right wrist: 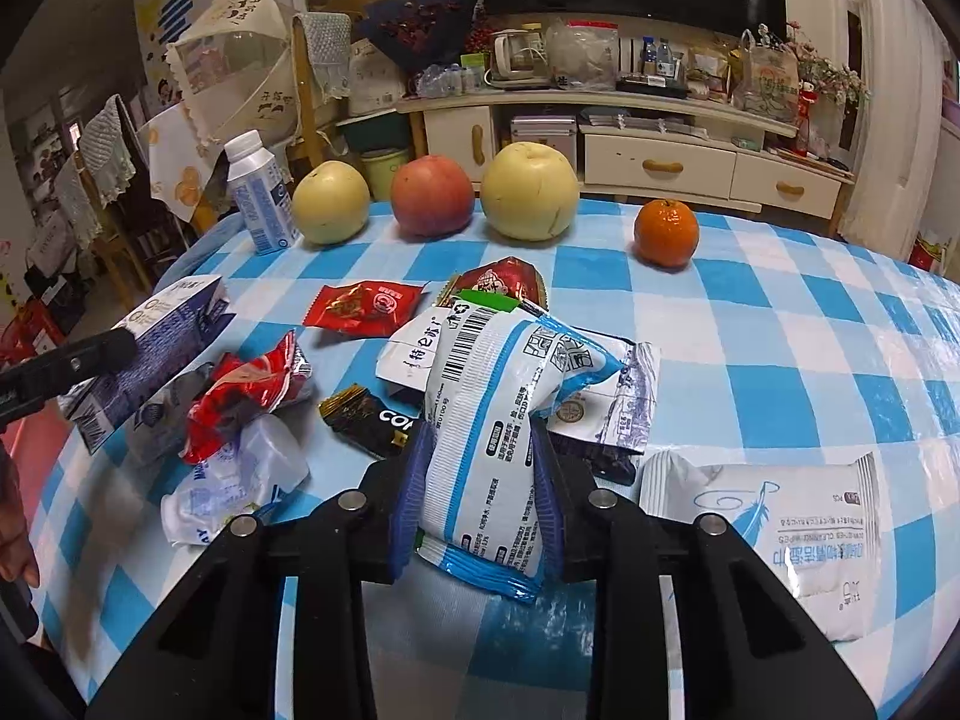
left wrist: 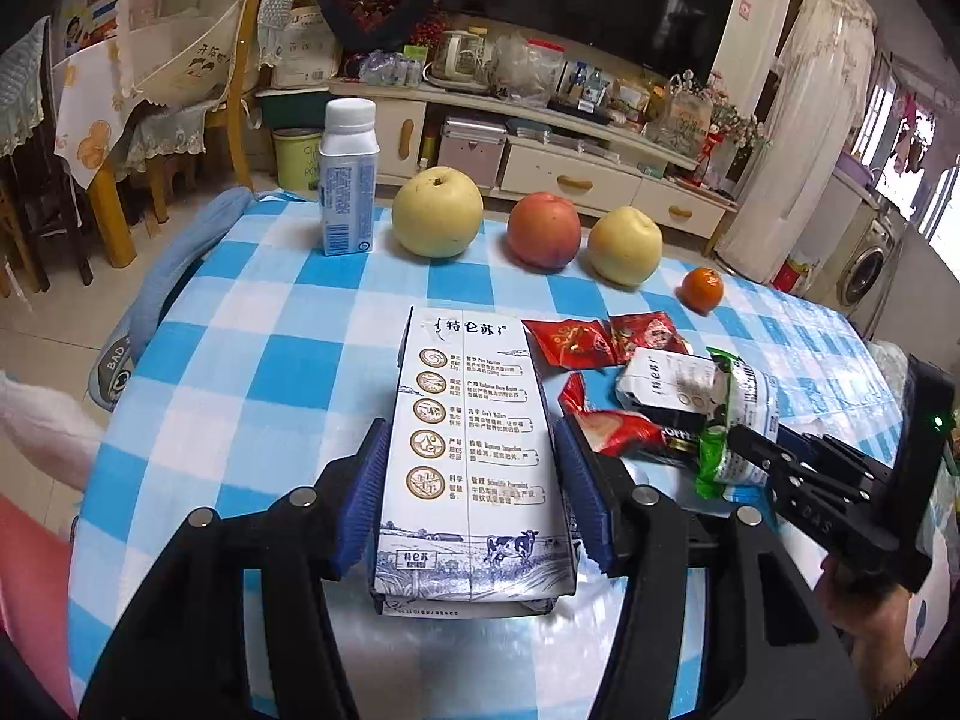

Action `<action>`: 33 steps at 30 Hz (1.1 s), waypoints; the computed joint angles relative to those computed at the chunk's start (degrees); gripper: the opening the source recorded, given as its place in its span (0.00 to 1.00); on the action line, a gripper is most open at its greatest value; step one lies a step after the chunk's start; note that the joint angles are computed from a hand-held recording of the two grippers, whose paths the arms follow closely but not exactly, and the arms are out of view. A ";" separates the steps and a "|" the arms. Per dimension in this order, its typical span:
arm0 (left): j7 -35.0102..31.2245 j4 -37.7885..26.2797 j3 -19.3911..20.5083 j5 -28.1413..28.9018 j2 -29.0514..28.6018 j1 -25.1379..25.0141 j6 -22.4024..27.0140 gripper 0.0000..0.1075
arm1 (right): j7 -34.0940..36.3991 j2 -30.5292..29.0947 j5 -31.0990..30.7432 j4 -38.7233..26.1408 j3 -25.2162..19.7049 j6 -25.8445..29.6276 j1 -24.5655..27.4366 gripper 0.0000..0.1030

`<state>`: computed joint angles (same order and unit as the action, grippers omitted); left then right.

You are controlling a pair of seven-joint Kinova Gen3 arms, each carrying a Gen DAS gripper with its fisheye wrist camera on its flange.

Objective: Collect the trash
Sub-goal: 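Grasp the white milk-tea box with the left gripper while the right gripper grasps the blue-white snack bag, then carry the milk-tea box and blue-white snack bag to the pink bucket and release both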

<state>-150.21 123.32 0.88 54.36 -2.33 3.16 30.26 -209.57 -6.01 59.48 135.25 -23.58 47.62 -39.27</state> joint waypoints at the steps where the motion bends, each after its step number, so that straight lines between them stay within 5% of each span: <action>1: -1.66 0.97 -0.72 1.26 -0.79 -0.42 0.87 0.53 | -0.35 -0.46 -0.06 0.23 -0.19 0.07 -0.14 0.32; 18: -15.48 7.65 -12.36 6.77 -8.69 -9.29 16.04 0.53 | -8.12 -3.60 -1.51 -1.82 -9.21 6.97 -4.31 0.32; 24: -17.90 6.42 -14.42 8.06 -8.27 -14.33 21.06 0.53 | -7.91 1.52 1.93 -8.42 -10.12 12.96 -9.61 0.32; 33: -19.13 4.03 -18.50 9.69 -8.79 -22.00 24.64 0.53 | 0.22 11.59 9.72 -23.54 -5.82 11.98 -17.93 0.32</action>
<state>-169.34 127.35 -17.62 64.05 -11.12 -18.84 54.90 -209.35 5.58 69.19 111.71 -29.40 59.60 -57.20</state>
